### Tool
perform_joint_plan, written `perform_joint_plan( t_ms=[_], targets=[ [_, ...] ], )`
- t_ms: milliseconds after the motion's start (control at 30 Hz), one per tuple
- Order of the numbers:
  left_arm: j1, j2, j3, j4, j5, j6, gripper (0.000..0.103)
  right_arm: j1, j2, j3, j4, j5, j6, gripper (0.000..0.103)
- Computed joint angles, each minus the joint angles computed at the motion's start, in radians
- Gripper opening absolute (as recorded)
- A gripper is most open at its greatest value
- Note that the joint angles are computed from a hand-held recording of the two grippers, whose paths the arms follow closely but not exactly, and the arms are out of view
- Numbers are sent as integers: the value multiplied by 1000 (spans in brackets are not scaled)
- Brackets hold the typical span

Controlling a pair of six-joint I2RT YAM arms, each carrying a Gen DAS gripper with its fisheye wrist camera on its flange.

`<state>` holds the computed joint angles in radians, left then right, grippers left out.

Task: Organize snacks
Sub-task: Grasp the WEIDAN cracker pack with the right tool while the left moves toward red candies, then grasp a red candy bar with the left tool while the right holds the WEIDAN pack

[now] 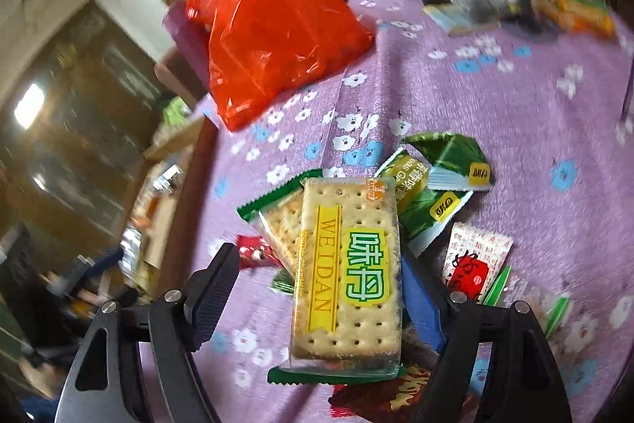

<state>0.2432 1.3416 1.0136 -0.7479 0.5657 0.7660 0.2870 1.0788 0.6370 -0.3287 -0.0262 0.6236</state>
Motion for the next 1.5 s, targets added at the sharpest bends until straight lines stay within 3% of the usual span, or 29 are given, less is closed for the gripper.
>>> perform_joint_plan(
  t_ms=[33,67,167,267,400,433,500,633,700,833,967,1100,1400,1433,1500],
  targets=[
    [-7,7,11,-13,1,1,81,14,3,10,-25,28,1,60],
    [-13,15,20,-24,3,5,81,1,0,8,-24,3,4,50],
    [-72,67,80,-93,-9,14,81,-35,-64,-17,-28,-18,32,50],
    [-160,96,102,-76,-47,-36,81,-66,-138,-43,-18,-18,57,50],
    [-277,219,190,-68,-95,-178,80,-125,-208,-75,-8,-42,90,50],
    [-300,265,224,-70,-106,-217,79,-136,-201,-72,0,-52,99,50],
    [-333,345,284,-100,-113,-264,66,-155,-213,-75,-8,-52,112,50],
    [-380,433,315,-110,-127,-329,57,-172,-224,-83,-5,-62,122,50],
    [-389,392,261,-69,-141,-307,56,-169,-231,-83,-8,-56,123,50],
    [-378,332,202,-145,-106,-164,56,-168,-244,-83,-12,-52,126,50],
    [-391,209,85,-84,-138,-92,56,-158,-255,-85,-12,-45,129,50],
    [-386,205,94,-21,-161,-183,58,-157,-261,-88,-11,-41,132,50],
    [-402,323,226,8,-135,-315,58,-148,-261,-87,-13,-27,138,50],
    [-406,353,243,-8,-132,-315,56,-148,-262,-87,-14,-26,139,50],
    [-402,381,251,-47,-123,-295,39,-151,-263,-88,-16,-27,140,50]
  ],
)
